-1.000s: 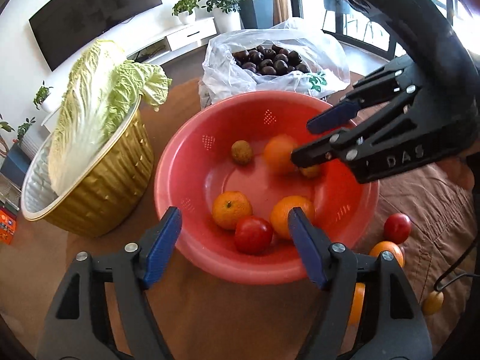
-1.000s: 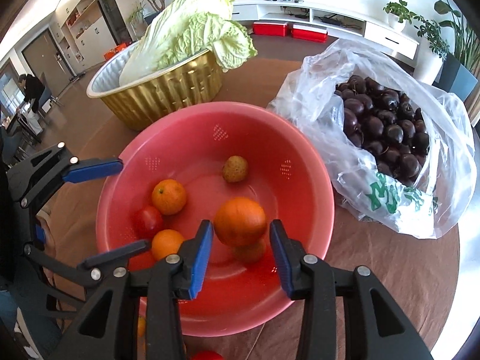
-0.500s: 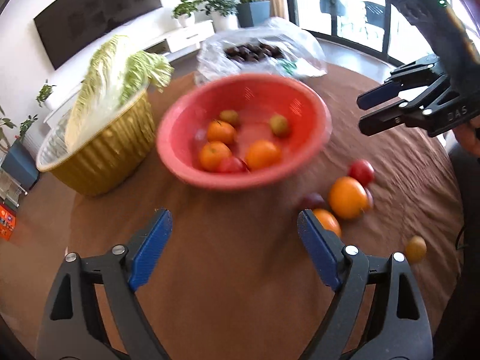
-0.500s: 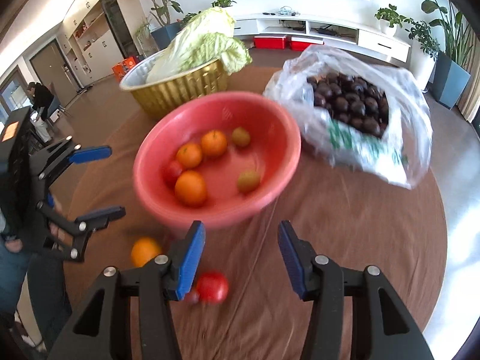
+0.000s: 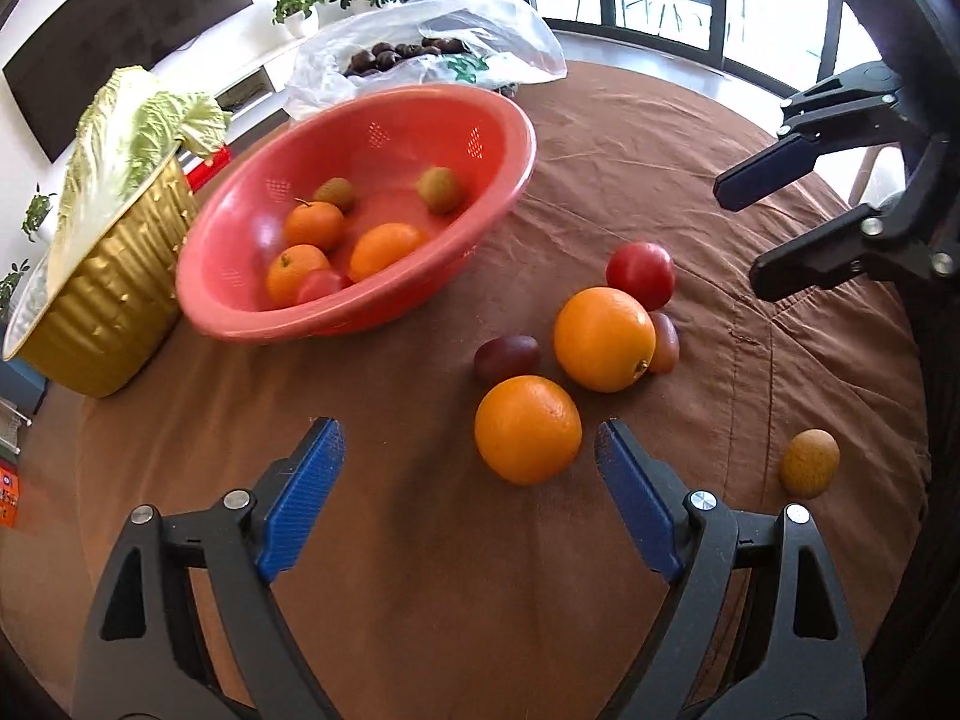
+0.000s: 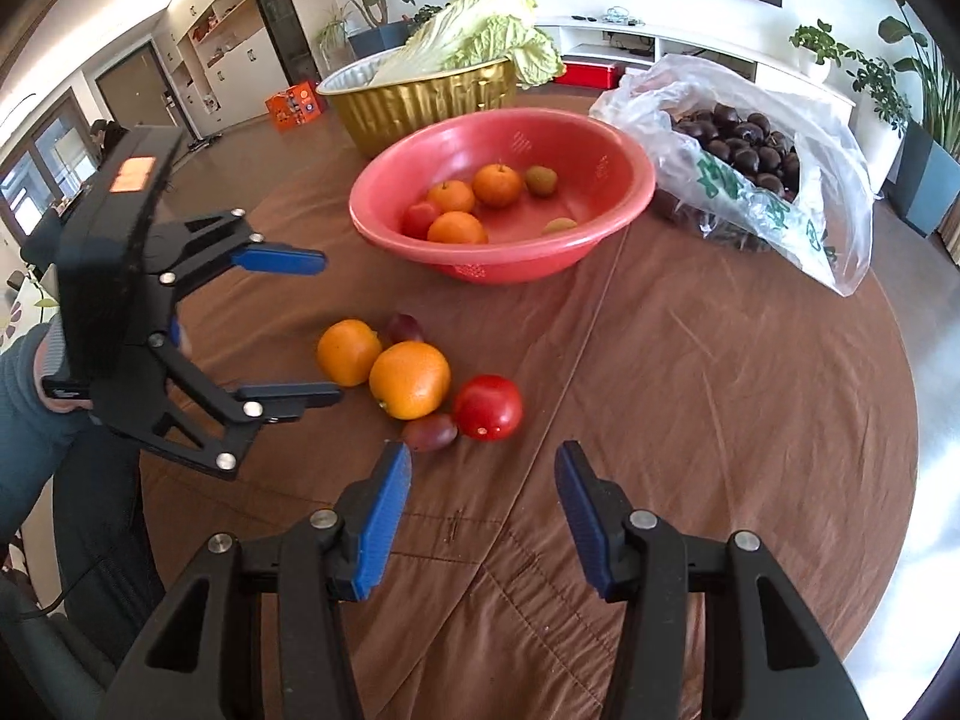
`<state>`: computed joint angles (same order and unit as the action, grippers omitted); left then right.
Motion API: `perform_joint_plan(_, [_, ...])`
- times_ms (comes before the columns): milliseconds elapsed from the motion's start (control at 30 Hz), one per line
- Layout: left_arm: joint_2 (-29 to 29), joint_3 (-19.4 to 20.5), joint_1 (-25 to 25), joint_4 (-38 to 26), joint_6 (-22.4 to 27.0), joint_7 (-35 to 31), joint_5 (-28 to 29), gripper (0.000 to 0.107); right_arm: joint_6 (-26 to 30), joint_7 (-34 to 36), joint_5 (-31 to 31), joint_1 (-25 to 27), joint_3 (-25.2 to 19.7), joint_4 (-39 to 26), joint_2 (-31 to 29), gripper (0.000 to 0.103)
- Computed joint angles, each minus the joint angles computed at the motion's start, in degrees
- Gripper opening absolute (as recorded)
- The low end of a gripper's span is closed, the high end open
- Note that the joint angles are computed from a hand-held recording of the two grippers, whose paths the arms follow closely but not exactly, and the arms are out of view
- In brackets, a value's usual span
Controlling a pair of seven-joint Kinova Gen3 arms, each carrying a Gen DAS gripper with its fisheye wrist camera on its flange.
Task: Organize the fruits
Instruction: 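Grasp an orange with the left tool while the right tool grasps another orange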
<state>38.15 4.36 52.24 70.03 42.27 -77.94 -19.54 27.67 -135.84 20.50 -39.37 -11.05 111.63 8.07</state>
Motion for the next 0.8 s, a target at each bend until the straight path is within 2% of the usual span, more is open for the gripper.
perform_joint_plan(200, [0.08, 1.74, -2.67, 0.73, -2.07, -2.22, 2.78, 0.082, -0.54, 4.64, -2.18, 1.26, -0.58, -0.56, 0.91, 0.054])
perform_joint_plan(267, [-0.13, 2.46, -3.48, 1.16, -2.92, -3.39, 3.96, 0.070, -0.23, 6.87, -3.18, 1.53, -0.62, -1.47, 1.73, 0.054])
perform_joint_plan(333, [0.13, 3.50, -4.43, 0.75, -2.39, -5.18, 5.46, 0.052, -0.09, 8.77, -3.81, 1.44, -0.51, -2.30, 2.40, 0.054])
perform_joint_plan(433, [0.46, 3.72, -4.60, 0.46, -2.27, -6.92, 6.61, 0.035, 0.63, 10.57, -3.59, 0.65, 0.01, -3.81, 3.26, 0.054])
perform_joint_plan(633, [-0.75, 1.97, -3.83, 2.11, -3.27, -5.19, 7.00, 0.033, 2.36, 15.57, -5.43, 0.54, -0.03, -7.01, 5.12, 0.054])
perform_joint_plan(800, [-4.59, 1.90, -5.73, 7.92, -9.21, -1.87, 8.59, 0.033, 4.62, 19.98, -6.90, 0.04, -0.09, -10.35, 7.61, 0.054])
